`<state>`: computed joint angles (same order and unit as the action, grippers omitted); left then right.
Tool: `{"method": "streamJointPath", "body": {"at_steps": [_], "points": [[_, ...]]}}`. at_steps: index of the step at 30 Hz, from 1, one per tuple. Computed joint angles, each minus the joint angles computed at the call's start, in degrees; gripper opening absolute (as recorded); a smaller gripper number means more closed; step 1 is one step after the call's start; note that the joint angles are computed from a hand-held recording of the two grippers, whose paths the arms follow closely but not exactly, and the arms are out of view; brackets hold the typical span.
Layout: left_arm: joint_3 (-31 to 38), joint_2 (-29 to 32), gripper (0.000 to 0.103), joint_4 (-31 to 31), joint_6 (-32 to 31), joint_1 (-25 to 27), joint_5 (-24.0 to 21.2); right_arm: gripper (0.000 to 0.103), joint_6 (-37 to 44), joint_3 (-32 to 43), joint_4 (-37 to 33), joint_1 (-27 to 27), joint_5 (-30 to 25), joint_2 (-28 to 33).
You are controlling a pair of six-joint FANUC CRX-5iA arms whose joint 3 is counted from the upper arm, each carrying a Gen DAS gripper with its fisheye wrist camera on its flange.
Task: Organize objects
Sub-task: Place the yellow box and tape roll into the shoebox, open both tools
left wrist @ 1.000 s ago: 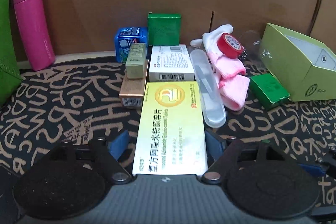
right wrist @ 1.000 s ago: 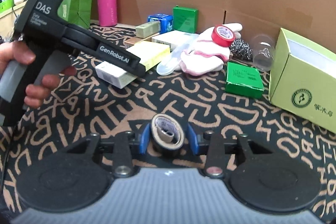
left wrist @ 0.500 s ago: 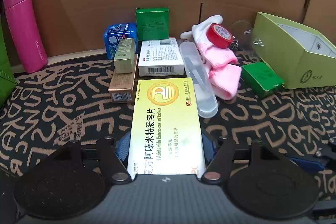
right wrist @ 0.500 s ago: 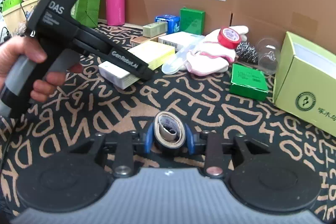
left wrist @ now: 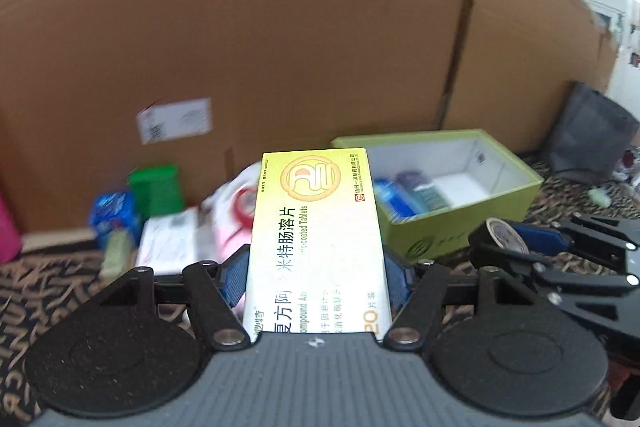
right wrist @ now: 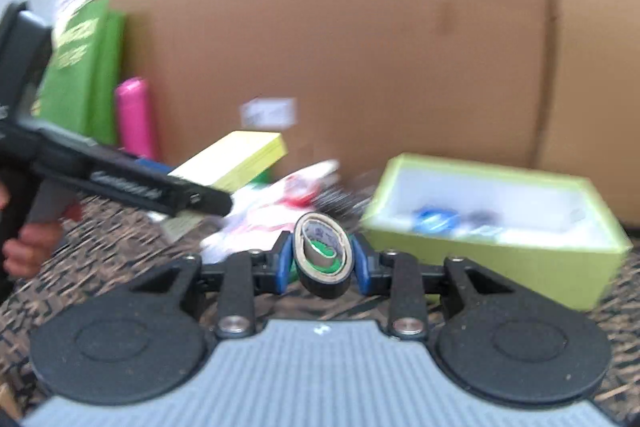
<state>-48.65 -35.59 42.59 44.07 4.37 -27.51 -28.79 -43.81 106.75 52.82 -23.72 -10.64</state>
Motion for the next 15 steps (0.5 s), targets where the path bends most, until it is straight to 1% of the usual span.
{"method": "streamJointPath", "body": {"at_steps": [1,4,7,8,9,11,15], "points": [[1.4,1.6,0.069,-0.2,0.6,-2.2,1.4,0.031,1.2,0.2,-1.3,-0.5,-1.4,-0.2],[5.6,7.0,0.069,-2.5,2.9,-8.6,6.5,0.031,1.6,1.0,-2.4,-4.2,-2.5,-0.3],[11.0,14.2,0.069,-4.5,7.4,-12.5,7.5,0.031,3.7,1.9,-5.0,-6.6,-5.1,0.9],[13.0,16.6,0.069,-7.0,10.3,-13.6,8.3,0.031,4.4,2.3,-5.6,-7.8,-5.4,1.6],[15.3,19.1,0.069,-10.8,14.3,-14.5,8.9,0.031,5.3,2.8,-6.5,-8.8,-5.4,2.3],[20.2,23.8,0.069,-19.0,23.0,-15.9,8.7,0.031,7.0,3.9,-8.3,-10.7,-4.9,4.0],[28.1,32.3,0.068,-28.1,34.2,-17.9,7.0,0.031,11.2,6.4,-12.2,-13.5,-2.8,8.2]]}}
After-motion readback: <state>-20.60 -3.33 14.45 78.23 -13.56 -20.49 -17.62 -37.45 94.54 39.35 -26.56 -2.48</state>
